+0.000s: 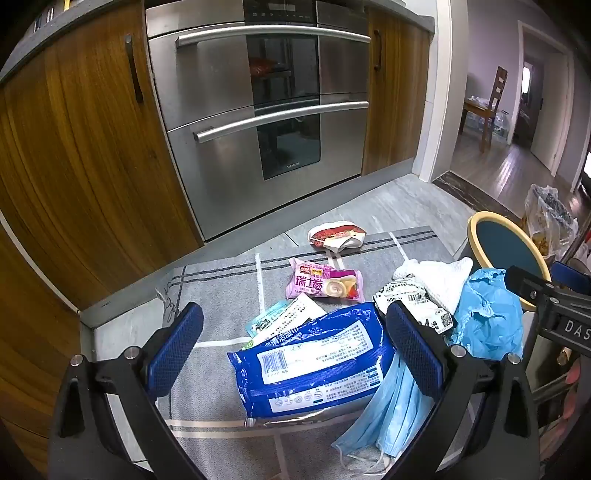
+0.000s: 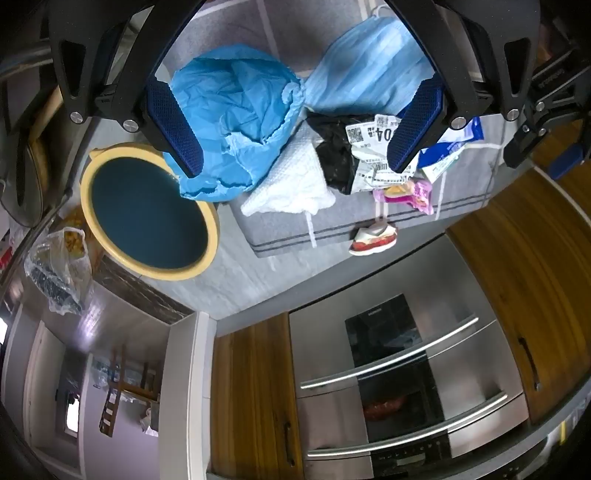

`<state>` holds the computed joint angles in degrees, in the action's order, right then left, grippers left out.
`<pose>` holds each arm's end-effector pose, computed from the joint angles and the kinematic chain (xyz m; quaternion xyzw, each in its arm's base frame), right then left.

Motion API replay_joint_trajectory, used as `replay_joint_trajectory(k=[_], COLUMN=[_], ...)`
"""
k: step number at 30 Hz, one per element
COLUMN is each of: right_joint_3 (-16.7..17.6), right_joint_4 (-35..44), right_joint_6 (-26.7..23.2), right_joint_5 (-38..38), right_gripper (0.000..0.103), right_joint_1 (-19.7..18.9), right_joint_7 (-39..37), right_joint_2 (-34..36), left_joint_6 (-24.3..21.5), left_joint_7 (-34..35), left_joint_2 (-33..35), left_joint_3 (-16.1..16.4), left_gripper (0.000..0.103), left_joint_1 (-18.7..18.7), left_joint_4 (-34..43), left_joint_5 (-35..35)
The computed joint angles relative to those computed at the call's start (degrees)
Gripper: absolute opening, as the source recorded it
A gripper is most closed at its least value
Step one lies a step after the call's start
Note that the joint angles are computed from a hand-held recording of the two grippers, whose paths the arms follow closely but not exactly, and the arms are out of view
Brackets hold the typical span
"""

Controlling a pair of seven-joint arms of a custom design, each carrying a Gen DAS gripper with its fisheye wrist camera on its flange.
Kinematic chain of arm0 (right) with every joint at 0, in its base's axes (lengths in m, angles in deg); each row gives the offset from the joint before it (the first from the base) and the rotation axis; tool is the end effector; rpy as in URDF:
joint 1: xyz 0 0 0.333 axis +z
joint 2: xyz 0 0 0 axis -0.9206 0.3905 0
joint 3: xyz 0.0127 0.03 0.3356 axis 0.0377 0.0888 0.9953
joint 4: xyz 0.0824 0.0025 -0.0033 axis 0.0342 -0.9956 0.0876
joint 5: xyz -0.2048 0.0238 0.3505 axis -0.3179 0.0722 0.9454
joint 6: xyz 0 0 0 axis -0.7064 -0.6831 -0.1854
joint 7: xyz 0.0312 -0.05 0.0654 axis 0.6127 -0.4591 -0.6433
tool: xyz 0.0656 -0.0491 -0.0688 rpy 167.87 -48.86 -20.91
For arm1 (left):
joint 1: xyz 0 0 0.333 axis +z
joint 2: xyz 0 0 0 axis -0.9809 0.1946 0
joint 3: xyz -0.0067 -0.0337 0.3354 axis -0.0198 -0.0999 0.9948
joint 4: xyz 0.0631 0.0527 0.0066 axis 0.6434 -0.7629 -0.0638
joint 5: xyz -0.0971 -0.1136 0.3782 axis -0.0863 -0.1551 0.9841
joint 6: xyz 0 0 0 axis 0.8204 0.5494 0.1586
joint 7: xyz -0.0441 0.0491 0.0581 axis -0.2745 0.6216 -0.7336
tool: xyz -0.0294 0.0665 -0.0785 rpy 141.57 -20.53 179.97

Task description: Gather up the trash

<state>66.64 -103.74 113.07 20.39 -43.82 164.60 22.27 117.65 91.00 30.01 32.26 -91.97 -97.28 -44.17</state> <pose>0.6939 0.3219 0.4908 -0.6249 0.6955 -0.2334 0.2669 0.6920 -0.2571 0.4700 -0.6255 0.6784 -0.2583 0.2860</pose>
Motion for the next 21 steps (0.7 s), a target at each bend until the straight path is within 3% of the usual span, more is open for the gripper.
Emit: replay_joint_trajectory(k=[21], right_joint_3=[0.03], right_joint_4=[0.60], right_joint_6=[-0.38], right_joint_5=[0.32], right_gripper=[0.099], right_joint_1=[0.03], right_joint_7=[-0.26], right_joint_2=[0.36], left_joint_6=[-0.08], left_joint_7=[0.16], left_joint_2=[0.01], left_joint_3=[-0.06], left_gripper=[0.098], left_joint_1=[0.02], left_joint_4=[-0.02], left_joint_5=[-0.15])
